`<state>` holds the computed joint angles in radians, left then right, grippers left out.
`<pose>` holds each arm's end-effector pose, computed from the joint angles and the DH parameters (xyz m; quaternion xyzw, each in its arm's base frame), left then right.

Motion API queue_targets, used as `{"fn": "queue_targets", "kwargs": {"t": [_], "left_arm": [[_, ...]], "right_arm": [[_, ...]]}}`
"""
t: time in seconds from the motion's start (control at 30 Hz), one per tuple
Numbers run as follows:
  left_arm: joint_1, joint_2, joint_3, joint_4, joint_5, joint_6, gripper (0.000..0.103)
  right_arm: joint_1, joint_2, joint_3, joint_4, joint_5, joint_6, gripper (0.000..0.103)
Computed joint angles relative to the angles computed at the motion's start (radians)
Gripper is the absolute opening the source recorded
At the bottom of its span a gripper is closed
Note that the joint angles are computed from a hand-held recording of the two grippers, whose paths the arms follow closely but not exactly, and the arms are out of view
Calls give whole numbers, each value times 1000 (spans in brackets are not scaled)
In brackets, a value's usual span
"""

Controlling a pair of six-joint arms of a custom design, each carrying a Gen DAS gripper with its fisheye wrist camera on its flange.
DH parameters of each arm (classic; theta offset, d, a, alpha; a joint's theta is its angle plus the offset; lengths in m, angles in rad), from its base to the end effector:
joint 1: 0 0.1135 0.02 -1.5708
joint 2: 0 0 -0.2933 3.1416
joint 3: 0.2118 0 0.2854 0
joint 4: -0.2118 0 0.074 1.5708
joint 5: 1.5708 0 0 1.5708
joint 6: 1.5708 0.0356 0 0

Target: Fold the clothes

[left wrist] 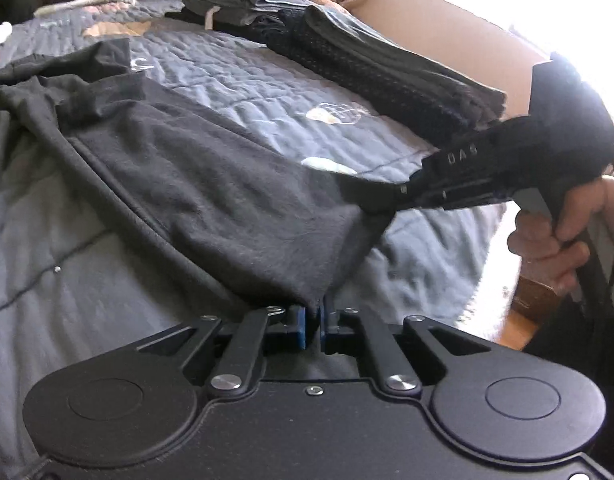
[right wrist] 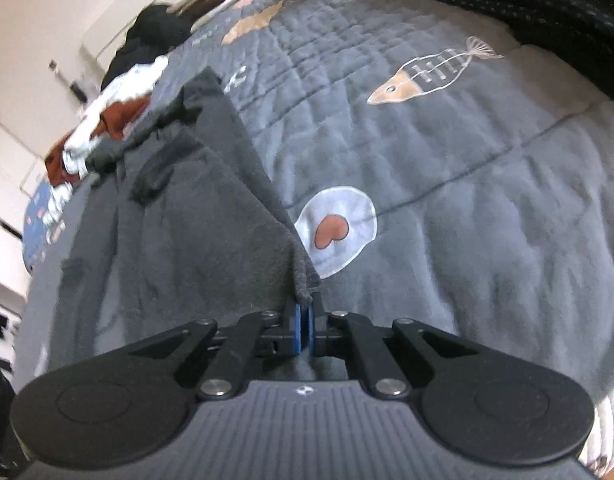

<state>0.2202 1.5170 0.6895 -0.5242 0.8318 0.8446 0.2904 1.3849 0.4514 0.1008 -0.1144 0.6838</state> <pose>0.2580 0.0308 0.1459 0.3213 0.8517 -0.2952 0.2900 0.2418 0.0765 0.1323 0.1618 0.9172 0.2157 0.2933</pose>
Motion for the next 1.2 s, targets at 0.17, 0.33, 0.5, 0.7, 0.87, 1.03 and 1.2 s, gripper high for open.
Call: {"fn": "queue_targets", "kwargs": {"t": [0.17,0.33,0.5,0.7,0.87,1.03,1.2], "left_arm": [[90,29,124,-352,84,196,5],[62,11,96,-413,29,244,5],[9,-38,23,-281,-63,143,7],[95,-81,101,-418,-80,294,51],[352,9,342,-734,-56,573,51],[544,164,603,-847,-37,590,54],[631,242,715,-754,-47,498,54]], "right_arm": [[14,-200,6,-159,-8,-26,3],[54,-336,28,-354,38,-117,3],[86,-217,28,-377,81,-169,5],[92,-243,23,-391,223,-139,15],[143,-351,50,-377,225,-119,25],[309,-236,86,-140,67,-35,36],[466,60,230,33,41,-66,37]]}}
